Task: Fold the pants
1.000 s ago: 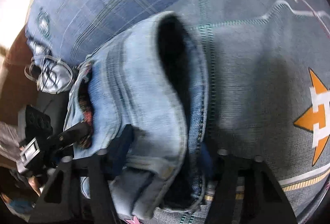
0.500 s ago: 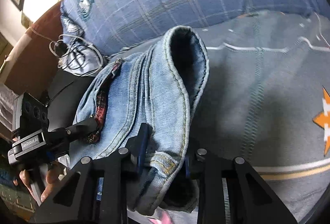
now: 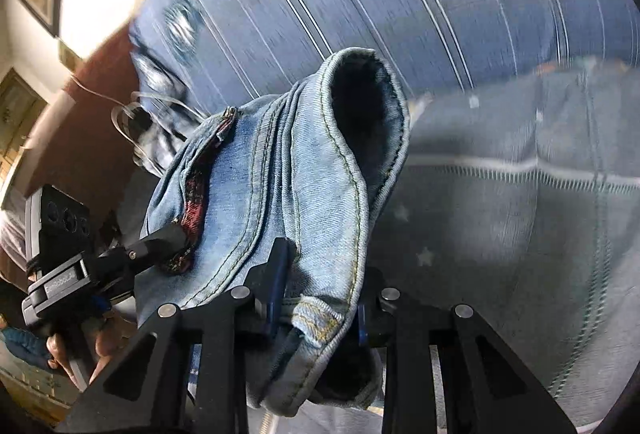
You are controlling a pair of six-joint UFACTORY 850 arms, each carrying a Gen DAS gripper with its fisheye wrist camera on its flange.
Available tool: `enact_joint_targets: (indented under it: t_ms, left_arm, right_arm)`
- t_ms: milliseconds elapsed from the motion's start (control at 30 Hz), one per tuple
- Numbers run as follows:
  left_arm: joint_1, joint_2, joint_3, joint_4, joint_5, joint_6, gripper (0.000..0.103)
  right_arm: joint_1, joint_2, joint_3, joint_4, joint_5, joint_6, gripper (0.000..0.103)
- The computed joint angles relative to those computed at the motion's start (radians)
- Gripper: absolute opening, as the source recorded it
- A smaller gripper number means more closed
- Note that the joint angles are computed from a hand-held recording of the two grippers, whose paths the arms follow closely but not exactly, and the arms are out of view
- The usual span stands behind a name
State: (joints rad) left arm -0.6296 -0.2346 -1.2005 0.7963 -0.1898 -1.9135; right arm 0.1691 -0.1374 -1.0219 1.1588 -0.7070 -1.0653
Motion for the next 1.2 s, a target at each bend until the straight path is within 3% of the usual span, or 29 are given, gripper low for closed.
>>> enact_joint_targets:
  t_ms: [100,200,267,333,400,567,600,667,767,933,1100,1200]
  left_arm:
    - [0.021,-0.038,-0.024,-0.129,-0.002,0.130,0.044]
    - [0.020,-0.055,-0.046,-0.061,-0.046,0.097,0.046]
    - [0.021,-0.088,-0.081,-0.153,-0.107,0.192,0.053]
    - [0.020,-0.126,-0.116,-0.264,-0.176,0.293,0.070]
    - [0.003,-0.157,-0.142,-0.241,-0.251,0.289,0.075]
    - [-0.031,-0.085,-0.062,-0.017,-0.240,0.047,0.077]
    - [-0.046,-0.069,-0.047,0.030,-0.263,-0.003,0.077]
    - [-0.090,-0.044,-0.030,0.133,-0.340,-0.095,0.078]
    - [-0.185,-0.022,-0.012,0.251,-0.518,-0.216,0.084]
    - [-0.274,-0.057,-0.047,0.300,-0.705,-0.242,0.086]
    - [-0.358,-0.102,-0.091,0.288,-0.843,-0.204,0.090]
    - [-0.403,-0.111,-0.092,0.273,-0.896,-0.216,0.094]
  right_arm:
    - [0.002,-0.040,-0.016,-0.016,0.015,0.033,0.027]
    - [0.010,-0.078,-0.048,-0.013,0.018,0.049,0.027]
    - [0.011,-0.107,-0.060,-0.009,0.013,0.095,0.032]
    - [0.006,-0.126,-0.054,-0.006,0.008,0.129,0.045]
    - [0.010,-0.142,-0.050,0.002,0.005,0.146,0.053]
    - [0.008,-0.037,0.035,0.068,0.051,0.055,0.057]
    - [-0.001,0.000,0.066,0.102,0.060,0.007,0.062]
    - [-0.032,0.065,0.133,0.177,0.060,-0.079,0.066]
    - [-0.086,0.154,0.230,0.243,0.059,-0.145,0.072]
    - [-0.175,0.238,0.324,0.264,0.010,-0.152,0.074]
    - [-0.219,0.315,0.391,0.260,0.000,-0.203,0.074]
    - [-0.209,0.361,0.432,0.271,0.045,-0.223,0.075]
